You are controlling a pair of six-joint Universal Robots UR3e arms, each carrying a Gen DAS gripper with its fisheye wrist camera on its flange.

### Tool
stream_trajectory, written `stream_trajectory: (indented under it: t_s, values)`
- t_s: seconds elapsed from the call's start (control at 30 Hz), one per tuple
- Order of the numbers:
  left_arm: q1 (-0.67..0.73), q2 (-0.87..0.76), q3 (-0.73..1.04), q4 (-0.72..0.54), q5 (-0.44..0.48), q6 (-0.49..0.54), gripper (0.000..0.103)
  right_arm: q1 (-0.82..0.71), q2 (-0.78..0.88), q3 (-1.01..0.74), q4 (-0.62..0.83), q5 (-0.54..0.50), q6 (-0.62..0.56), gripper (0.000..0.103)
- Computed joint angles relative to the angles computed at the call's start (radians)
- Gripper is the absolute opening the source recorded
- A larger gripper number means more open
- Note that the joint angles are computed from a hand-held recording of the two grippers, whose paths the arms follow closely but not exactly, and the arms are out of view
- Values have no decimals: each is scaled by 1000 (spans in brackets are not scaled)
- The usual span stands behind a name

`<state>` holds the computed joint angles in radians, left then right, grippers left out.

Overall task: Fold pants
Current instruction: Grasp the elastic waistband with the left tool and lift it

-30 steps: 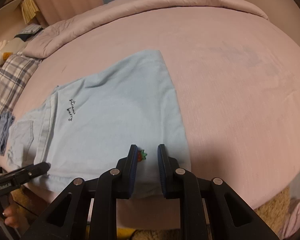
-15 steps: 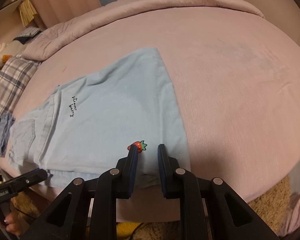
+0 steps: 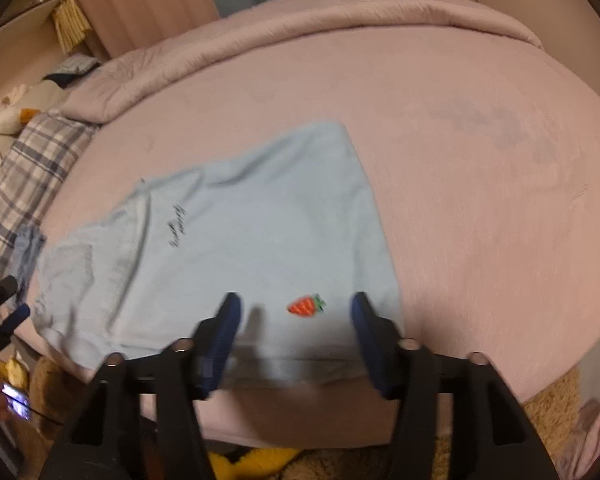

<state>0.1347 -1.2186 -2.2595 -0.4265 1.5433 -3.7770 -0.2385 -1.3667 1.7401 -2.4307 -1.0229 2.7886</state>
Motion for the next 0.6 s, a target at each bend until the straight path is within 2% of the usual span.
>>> stream_trajectory:
  t_s: [0.1,0.17,0.2,0.23,0.4,0.47,0.6]
  values:
    - [49,55,-42,-31,49,-27,98,-20,-32,19,-50,55,14,85]
    - [59,54,-64,-53,113,-46,98,-33,-54,35,-91,94,20,89]
    - [71,64,-77,-67,111,-52,98,-36,-58,38,-105,107,24,91]
    - [79,51,-85,-62,95,-67,98,-37,-63,45,-122,121,29,91]
    - [263,82,-224,-12,-197,-40,94,-8,-37,42,-114,109,23,91]
    - [271,93,-251,20,-210,-70,93,9,-24,31,-104,90,30,91]
    - [325,148,-313,57,-270,-115,75,4,-33,34,-74,99,26,91]
